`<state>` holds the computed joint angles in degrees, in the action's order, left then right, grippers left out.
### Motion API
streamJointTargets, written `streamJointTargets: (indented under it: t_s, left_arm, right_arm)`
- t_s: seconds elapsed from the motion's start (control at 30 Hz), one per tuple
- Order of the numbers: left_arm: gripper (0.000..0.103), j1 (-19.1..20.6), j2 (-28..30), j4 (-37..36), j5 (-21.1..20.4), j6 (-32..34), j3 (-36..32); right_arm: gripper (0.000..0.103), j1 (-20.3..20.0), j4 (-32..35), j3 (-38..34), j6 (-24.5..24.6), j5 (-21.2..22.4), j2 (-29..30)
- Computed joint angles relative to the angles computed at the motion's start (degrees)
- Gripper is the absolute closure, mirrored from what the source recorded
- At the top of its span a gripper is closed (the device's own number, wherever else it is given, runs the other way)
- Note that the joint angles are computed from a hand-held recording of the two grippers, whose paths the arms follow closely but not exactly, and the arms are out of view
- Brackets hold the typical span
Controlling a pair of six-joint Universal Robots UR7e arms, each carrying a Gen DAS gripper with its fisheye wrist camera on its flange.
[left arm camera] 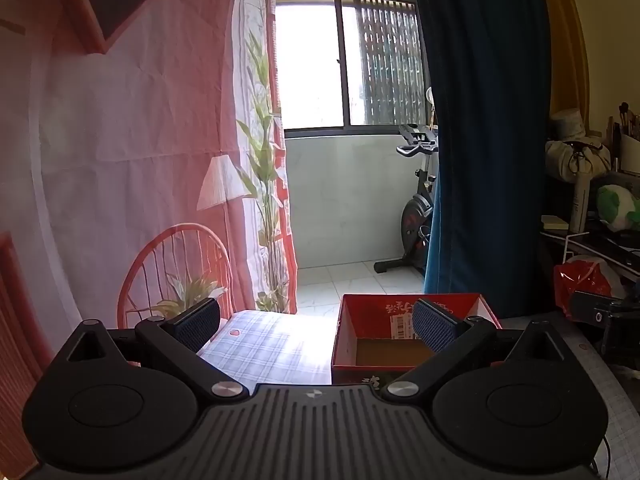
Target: Organize soft objects
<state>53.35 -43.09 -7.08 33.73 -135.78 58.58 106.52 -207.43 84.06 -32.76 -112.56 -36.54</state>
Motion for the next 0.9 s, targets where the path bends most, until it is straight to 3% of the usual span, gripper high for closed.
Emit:
streamJointTargets:
  t_s: [0.17, 0.37, 0.9]
  left_arm:
    - [0.000, 0.2, 1.1, 4.2, -0.2, -2.7, -2.7]
    - [0.000, 0.3, 0.2, 1.1, 0.3, -0.8, -0.7]
    - [0.000, 0.3, 0.3, 1.4, 0.2, -1.2, -0.8]
  right_arm:
    - [0.000, -0.1, -0.5, 0.1, -0.1, -0.1, 0.0]
    - [0.000, -0.2, -0.2, 0.1, 0.1, 0.0, 0.0]
    - [0.000, -0.2, -0.1, 0.2, 0.1, -0.1, -0.1]
